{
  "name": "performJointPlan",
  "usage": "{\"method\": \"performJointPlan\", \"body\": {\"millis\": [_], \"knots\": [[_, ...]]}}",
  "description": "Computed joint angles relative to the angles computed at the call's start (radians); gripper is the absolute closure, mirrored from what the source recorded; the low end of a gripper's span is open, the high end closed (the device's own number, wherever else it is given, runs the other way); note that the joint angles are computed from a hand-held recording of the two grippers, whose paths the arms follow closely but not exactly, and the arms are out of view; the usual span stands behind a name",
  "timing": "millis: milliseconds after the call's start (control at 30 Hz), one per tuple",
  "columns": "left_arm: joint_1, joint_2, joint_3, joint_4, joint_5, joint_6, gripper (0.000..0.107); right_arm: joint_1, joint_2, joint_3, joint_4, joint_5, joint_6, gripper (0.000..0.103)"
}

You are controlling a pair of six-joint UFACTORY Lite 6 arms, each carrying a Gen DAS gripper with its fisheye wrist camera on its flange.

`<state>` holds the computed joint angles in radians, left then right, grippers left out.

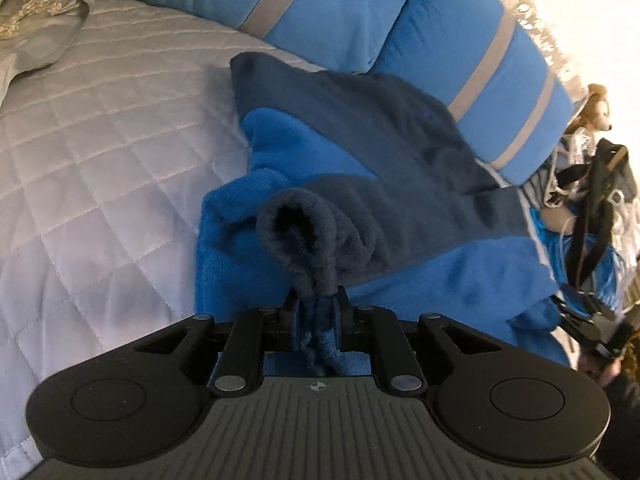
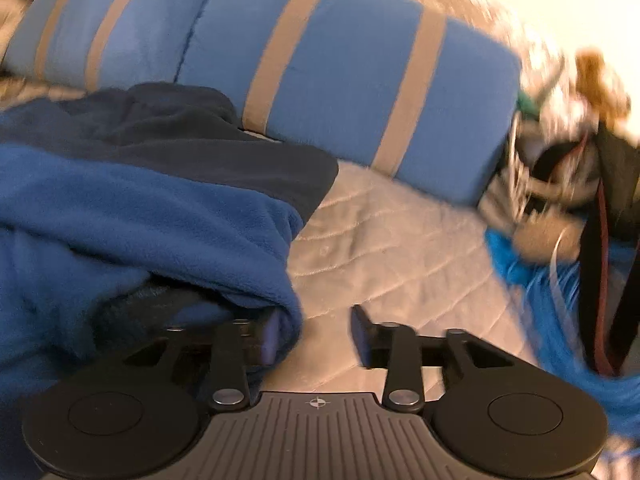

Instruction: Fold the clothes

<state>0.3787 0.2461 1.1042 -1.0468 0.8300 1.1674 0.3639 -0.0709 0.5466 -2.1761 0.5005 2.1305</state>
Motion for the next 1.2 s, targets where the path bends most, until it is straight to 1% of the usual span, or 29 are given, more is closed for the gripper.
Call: {"method": "performJointPlan", "body": {"millis": [33, 67, 100, 133, 200, 233, 267, 333, 367, 433, 500, 567, 600, 633, 667, 700, 733, 767, 800, 833, 900, 967, 1033, 1100, 1200], "knots": [[-0.001, -0.005, -0.008, -0.003, -0.011, 0.004, 0.090, 0.024, 0.001, -0.008, 0.022, 0.037, -0.040, 0.048], [-0.007, -0.013, -0.019, -0.005, -0.025, 0.009, 0.088, 0.038, -0.013, -0.019, 0.042, 0.049, -0.071, 0.045], [-0.013, -0.021, -0.029, -0.007, -0.040, 0.014, 0.087, 0.041, -0.036, -0.031, 0.050, 0.044, -0.082, 0.038], [-0.019, -0.029, -0.040, -0.010, -0.055, 0.020, 0.086, 0.035, -0.063, -0.044, 0.047, 0.027, -0.082, 0.024], [-0.025, -0.053, -0.071, -0.029, -0.082, 0.050, 0.085, 0.023, -0.138, -0.079, 0.026, -0.016, -0.052, 0.011], [-0.028, -0.063, -0.088, -0.045, -0.095, 0.070, 0.084, 0.016, -0.172, -0.092, 0.002, -0.035, -0.027, 0.009], [-0.033, -0.073, -0.103, -0.059, -0.112, 0.088, 0.082, 0.015, -0.203, -0.101, -0.002, -0.054, -0.017, 0.009], [-0.046, -0.100, -0.137, -0.086, -0.158, 0.119, 0.077, 0.025, -0.236, -0.102, 0.011, -0.056, -0.015, 0.007], [-0.050, -0.117, -0.154, -0.097, -0.176, 0.136, 0.076, 0.032, -0.239, -0.095, 0.009, -0.045, 0.002, 0.006], [-0.058, -0.153, -0.188, -0.116, -0.205, 0.164, 0.075, 0.022, -0.219, -0.065, -0.029, -0.042, 0.067, 0.002], [-0.066, -0.196, -0.222, -0.125, -0.241, 0.179, 0.072, 0.000, -0.157, -0.022, -0.070, -0.036, 0.144, 0.000], [-0.074, -0.258, -0.267, -0.131, -0.295, 0.198, 0.062, -0.020, -0.094, 0.023, -0.097, -0.030, 0.209, 0.000], [-0.077, -0.294, -0.294, -0.143, -0.323, 0.219, 0.060, -0.031, -0.046, 0.047, -0.089, -0.022, 0.219, 0.000], [-0.067, -0.333, -0.330, -0.189, -0.339, 0.282, 0.054, -0.041, 0.004, 0.071, -0.074, -0.013, 0.221, 0.000], [-0.047, -0.375, -0.368, -0.246, -0.340, 0.356, 0.047, -0.039, 0.062, 0.091, -0.033, 0.020, 0.188, 0.000], [-0.025, -0.416, -0.405, -0.304, -0.337, 0.431, 0.043, -0.037, 0.120, 0.115, 0.010, 0.051, 0.154, 0.000], [-0.001, -0.455, -0.437, -0.338, -0.327, 0.481, 0.037, -0.038, 0.171, 0.131, 0.027, 0.080, 0.147, 0.000], [0.031, -0.485, -0.457, -0.330, -0.304, 0.489, 0.032, -0.040, 0.180, 0.121, 0.006, 0.094, 0.182, 0.000], [0.063, -0.514, -0.476, -0.317, -0.280, 0.493, 0.031, -0.041, 0.183, 0.108, -0.014, 0.108, 0.217, 0.000], [0.100, -0.540, -0.491, -0.299, -0.250, 0.493, 0.031, -0.025, 0.167, 0.094, 0.008, 0.131, 0.211, 0.000], [0.196, -0.570, -0.505, -0.226, -0.159, 0.472, 0.031, 0.011, 0.134, 0.070, 0.067, 0.175, 0.183, 0.000], [0.295, -0.598, -0.520, -0.168, -0.071, 0.469, 0.031, 0.052, 0.061, 0.030, 0.102, 0.209, 0.112, 0.000], [0.400, -0.623, -0.538, -0.128, 0.016, 0.482, 0.031, 0.071, -0.034, -0.017, 0.100, 0.192, 0.060, 0.000], [0.495, -0.633, -0.548, -0.096, 0.094, 0.485, 0.031, 0.074, -0.152, -0.062, 0.109, 0.140, -0.005, 0.000], [0.640, -0.585, -0.537, -0.029, 0.243, 0.498, 0.031, 0.099, -0.323, -0.113, 0.215, 0.090, -0.141, 0.000]]}}
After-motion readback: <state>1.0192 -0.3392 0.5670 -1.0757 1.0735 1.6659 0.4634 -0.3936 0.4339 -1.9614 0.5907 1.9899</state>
